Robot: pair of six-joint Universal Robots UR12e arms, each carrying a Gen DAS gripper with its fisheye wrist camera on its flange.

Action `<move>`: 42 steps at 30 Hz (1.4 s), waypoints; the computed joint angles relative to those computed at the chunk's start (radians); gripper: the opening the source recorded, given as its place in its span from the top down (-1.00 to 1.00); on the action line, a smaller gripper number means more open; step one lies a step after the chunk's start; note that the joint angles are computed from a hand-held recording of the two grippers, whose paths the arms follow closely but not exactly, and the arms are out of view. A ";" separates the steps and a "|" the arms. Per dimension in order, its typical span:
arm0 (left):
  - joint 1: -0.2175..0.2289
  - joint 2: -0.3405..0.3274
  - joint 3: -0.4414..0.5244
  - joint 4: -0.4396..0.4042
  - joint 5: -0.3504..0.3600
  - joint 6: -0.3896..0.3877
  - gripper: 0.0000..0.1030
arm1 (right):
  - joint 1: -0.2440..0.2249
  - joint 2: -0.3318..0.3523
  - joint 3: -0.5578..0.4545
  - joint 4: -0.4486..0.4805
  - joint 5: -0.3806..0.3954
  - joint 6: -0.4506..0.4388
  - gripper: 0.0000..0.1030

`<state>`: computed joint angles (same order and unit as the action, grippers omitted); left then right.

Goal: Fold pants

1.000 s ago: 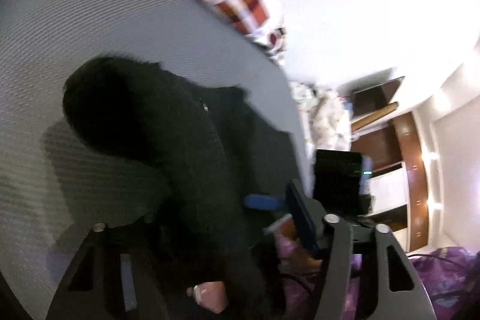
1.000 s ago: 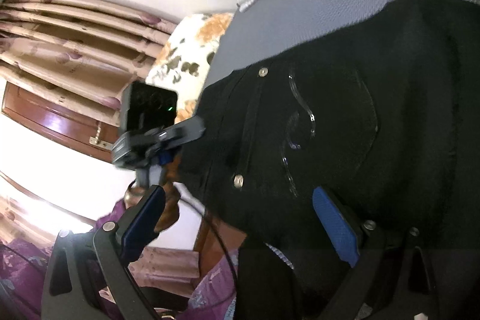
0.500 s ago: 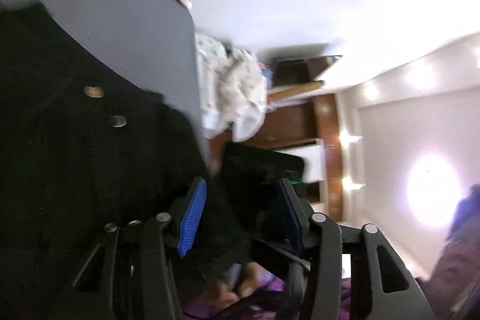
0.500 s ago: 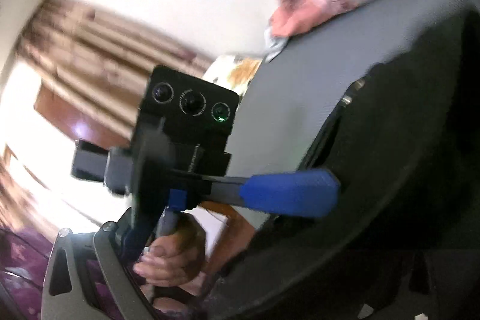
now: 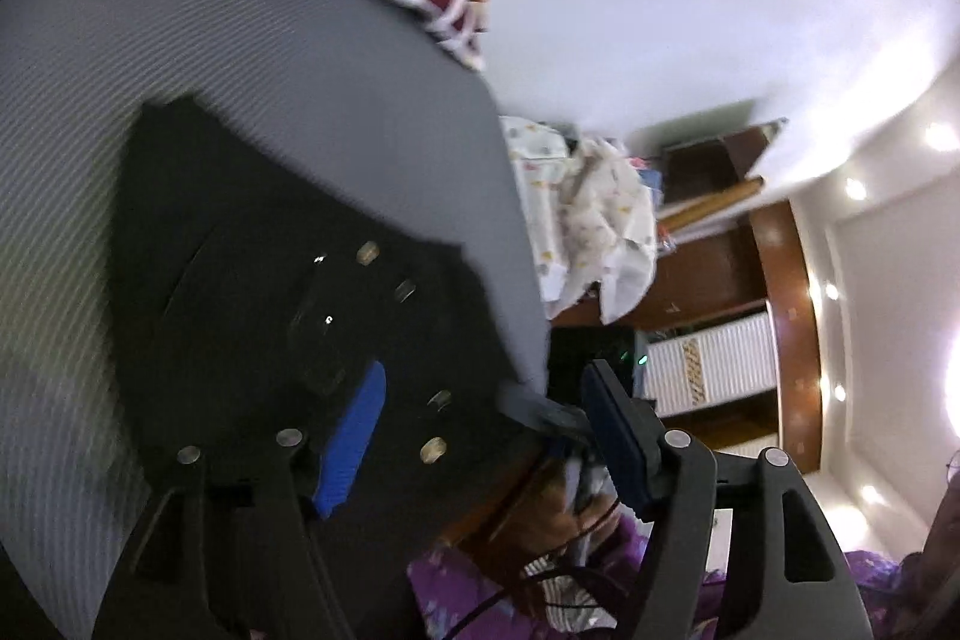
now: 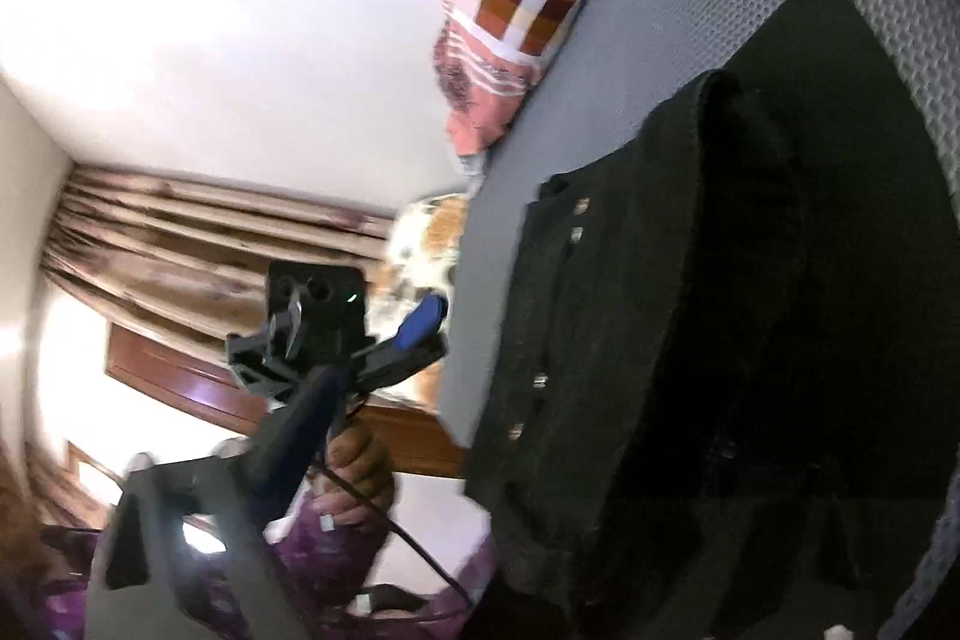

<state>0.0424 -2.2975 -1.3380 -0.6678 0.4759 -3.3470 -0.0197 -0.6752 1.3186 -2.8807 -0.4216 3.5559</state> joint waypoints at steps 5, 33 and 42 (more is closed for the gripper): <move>-0.005 0.027 -0.065 0.005 0.085 0.003 -0.33 | -0.008 -0.033 0.009 0.117 -0.052 -0.016 0.61; -0.065 -0.008 -0.033 0.002 0.202 0.080 -0.44 | -0.110 -0.028 0.160 -0.649 -0.005 0.806 0.13; -0.067 -0.004 -0.046 0.020 0.218 0.120 -0.44 | -0.091 -0.016 0.155 -0.565 -0.072 0.786 0.05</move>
